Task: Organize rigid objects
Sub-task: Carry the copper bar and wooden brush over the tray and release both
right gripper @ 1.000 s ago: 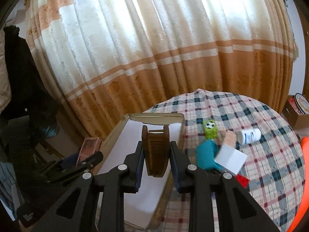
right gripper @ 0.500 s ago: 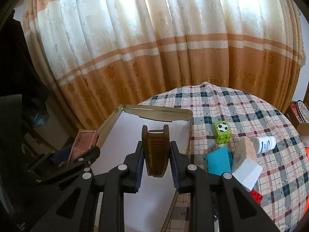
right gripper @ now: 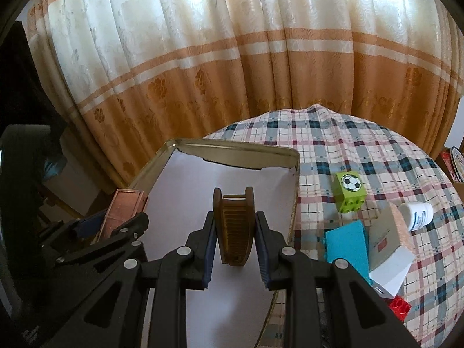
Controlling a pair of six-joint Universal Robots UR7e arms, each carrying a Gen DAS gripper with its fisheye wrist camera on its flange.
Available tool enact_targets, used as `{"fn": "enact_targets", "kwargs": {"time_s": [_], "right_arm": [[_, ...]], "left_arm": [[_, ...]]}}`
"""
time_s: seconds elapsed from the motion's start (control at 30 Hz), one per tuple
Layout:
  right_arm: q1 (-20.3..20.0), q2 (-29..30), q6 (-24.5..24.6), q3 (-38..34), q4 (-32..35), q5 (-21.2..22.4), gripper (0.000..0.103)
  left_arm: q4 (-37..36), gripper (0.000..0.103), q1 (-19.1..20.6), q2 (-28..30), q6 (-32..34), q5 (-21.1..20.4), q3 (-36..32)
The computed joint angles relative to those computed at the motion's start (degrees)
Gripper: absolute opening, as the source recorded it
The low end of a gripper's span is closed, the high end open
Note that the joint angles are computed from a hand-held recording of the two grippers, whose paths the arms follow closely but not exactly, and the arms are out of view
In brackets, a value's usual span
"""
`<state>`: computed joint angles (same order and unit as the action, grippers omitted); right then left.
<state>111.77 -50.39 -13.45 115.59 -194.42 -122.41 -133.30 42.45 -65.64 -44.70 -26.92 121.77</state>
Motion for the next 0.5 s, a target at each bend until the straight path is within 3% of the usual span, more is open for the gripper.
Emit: {"fn": "enact_targets", "kwargs": {"time_s": [0.27,0.33,0.5], "right_arm": [[-0.8,0.0,-0.6,0.1,-0.6,2.3,0.029],[-1.1,-0.4,-0.3,0.6,-0.7,3.4,0.037],[-1.1,-1.5,0.1,2.5,-5.5,2.3,0.06]], "left_arm": [[0.0,0.049,0.8,0.7,-0.2,-1.5,-0.9],[-3.8,0.066,0.6,0.3,1.5,-2.3,0.1],[-7.2,0.079,-0.2,-0.3,1.3,-3.1,1.1]]}}
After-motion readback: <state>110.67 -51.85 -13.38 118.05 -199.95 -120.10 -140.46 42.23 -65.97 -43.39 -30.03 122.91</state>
